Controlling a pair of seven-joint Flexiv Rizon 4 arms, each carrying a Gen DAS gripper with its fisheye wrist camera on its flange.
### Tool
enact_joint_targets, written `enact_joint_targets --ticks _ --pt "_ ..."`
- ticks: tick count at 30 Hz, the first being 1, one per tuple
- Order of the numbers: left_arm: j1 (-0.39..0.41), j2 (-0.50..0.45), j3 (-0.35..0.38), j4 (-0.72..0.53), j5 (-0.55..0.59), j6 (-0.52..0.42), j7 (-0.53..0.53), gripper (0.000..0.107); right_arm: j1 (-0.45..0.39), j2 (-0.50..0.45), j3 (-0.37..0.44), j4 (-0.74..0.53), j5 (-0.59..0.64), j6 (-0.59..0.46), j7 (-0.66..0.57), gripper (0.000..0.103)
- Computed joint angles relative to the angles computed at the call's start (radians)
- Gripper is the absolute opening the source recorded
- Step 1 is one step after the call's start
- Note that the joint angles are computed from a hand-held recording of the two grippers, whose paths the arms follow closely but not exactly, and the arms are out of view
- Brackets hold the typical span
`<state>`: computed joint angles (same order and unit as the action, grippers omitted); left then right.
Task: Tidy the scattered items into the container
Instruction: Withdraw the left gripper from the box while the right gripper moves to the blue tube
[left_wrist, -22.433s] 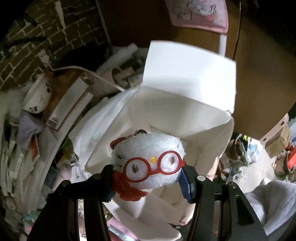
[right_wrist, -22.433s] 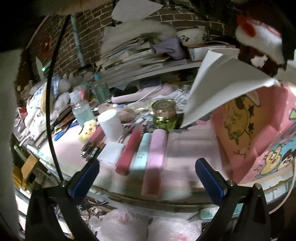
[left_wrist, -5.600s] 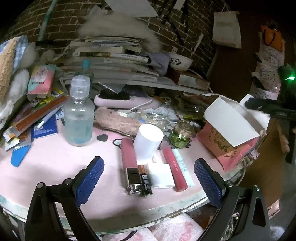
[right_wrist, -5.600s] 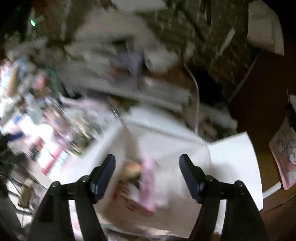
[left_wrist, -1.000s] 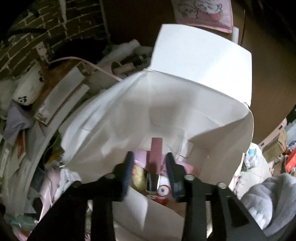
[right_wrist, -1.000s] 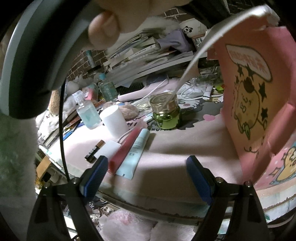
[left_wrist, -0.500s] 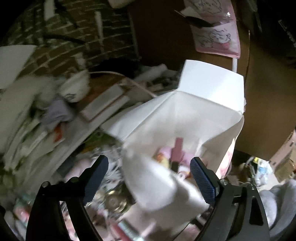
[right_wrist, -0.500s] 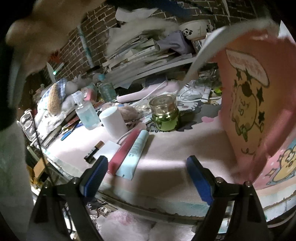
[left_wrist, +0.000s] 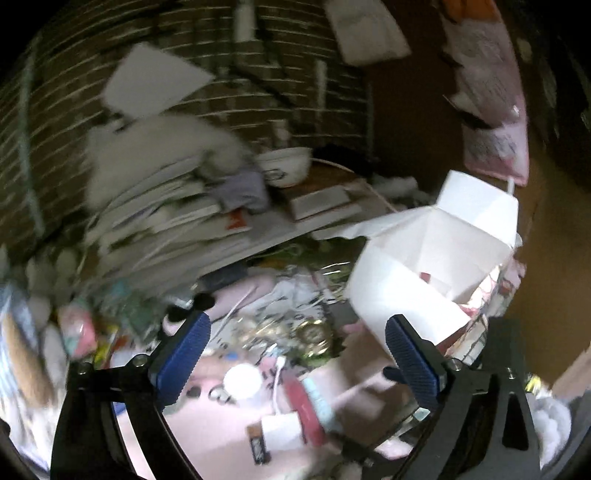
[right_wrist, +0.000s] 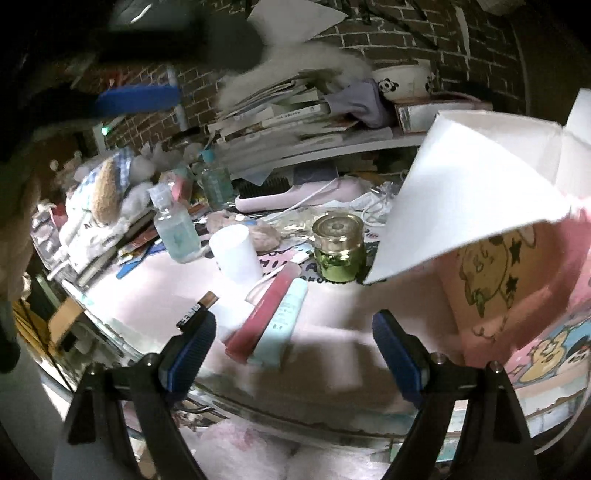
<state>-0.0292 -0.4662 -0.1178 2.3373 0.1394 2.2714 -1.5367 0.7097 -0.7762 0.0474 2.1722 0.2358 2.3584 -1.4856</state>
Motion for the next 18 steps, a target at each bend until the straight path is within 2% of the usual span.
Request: enact_joint_targets --ticks 4,8,12,15,18 --pt "0.015 -0.035 0.035 0.066 -0.022 0.125 -0.056 0.095 0.094 0.002 -0.065 -0.016 0.108 -0.012 -0.055 0.085" --pt "0.004 -0.090 0.075 0.113 -0.081 0.222 -0.084 0.095 0.083 0.005 -0.053 -0.021 0.114 -0.024 -0.063 0.085" --pt "-0.002 -0.174 0.101 0.141 -0.128 0.335 -0.107 0.095 0.113 -0.015 -0.075 -0.039 0.152 -0.037 -0.077 0.085" --pt "0.033 -0.245 0.097 0.142 -0.082 0.409 -0.124 0.095 0.185 -0.044 -0.135 -0.066 0.232 -0.062 -0.113 0.085" --pt "0.077 -0.288 0.080 0.129 -0.017 0.427 -0.130 0.095 0.246 -0.068 -0.193 -0.089 0.294 -0.102 -0.144 0.085"
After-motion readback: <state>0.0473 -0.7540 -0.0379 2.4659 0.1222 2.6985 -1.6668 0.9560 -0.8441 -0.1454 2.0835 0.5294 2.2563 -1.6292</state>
